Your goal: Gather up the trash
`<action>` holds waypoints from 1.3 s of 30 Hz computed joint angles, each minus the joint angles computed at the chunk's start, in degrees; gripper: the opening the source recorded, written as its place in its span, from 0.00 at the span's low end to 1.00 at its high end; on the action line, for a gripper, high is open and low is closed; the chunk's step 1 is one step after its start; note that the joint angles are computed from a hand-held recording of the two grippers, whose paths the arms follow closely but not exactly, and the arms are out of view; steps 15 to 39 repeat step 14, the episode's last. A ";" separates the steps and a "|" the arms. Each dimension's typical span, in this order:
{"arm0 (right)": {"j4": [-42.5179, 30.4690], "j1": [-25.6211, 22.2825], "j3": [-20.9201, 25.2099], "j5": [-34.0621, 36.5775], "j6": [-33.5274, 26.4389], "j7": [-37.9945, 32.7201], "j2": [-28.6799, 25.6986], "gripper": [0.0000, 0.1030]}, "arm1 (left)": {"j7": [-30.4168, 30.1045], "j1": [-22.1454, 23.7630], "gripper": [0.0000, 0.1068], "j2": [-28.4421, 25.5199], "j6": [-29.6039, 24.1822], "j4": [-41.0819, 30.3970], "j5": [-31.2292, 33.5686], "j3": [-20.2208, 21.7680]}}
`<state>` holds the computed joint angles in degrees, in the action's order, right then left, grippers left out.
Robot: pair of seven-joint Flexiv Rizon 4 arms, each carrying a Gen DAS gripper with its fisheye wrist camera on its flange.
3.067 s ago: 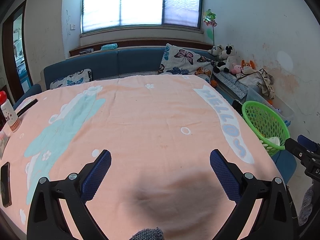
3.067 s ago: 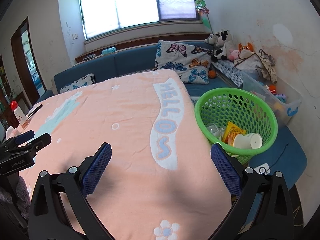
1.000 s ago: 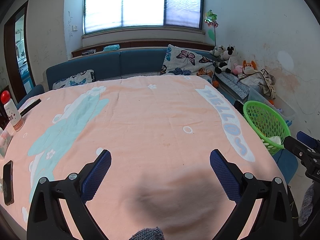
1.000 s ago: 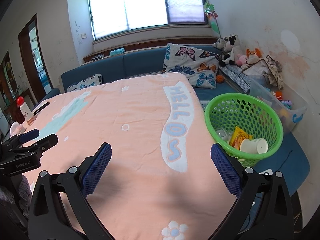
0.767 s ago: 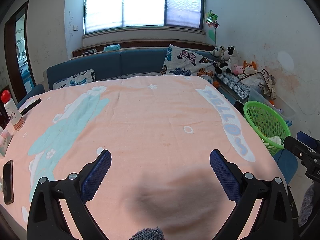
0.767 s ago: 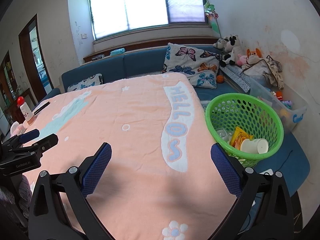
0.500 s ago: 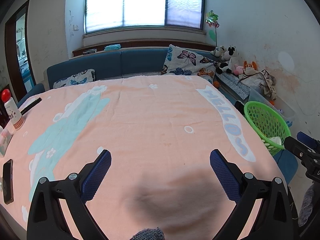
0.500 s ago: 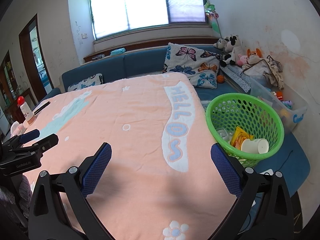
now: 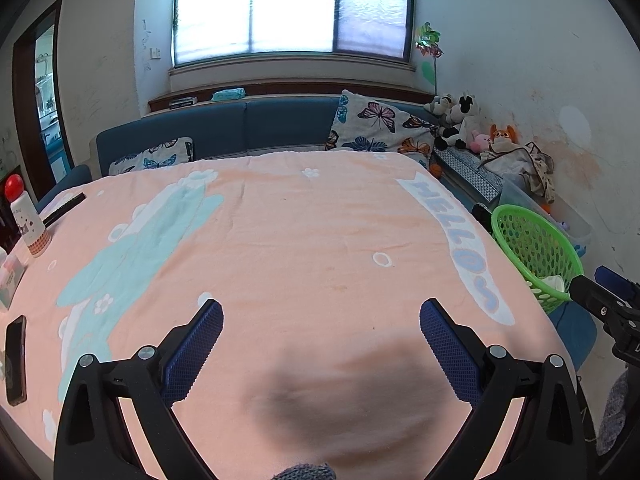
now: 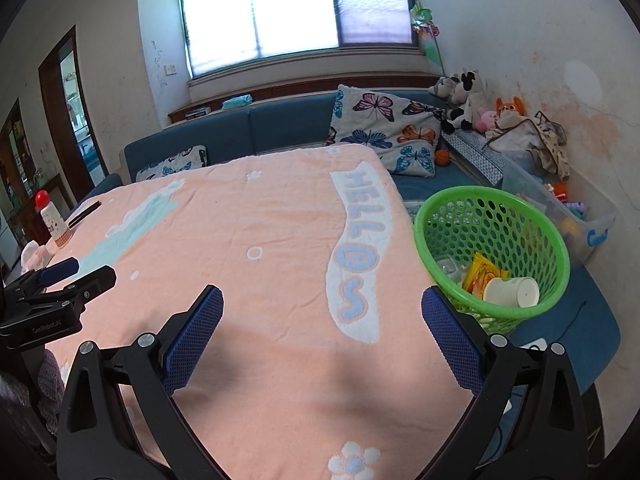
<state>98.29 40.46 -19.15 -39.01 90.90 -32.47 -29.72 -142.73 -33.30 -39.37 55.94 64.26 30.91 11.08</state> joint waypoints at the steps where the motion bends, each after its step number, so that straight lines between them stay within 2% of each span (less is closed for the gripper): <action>1: 0.00 -0.07 0.09 0.03 0.02 -0.09 0.00 0.96 | -0.18 -0.19 0.90 0.02 -0.12 -0.04 0.25 0.20; 39: -0.16 0.27 -0.01 0.41 0.21 -0.65 -0.25 0.96 | -1.33 -0.19 0.89 0.48 -1.44 0.25 0.37 -0.03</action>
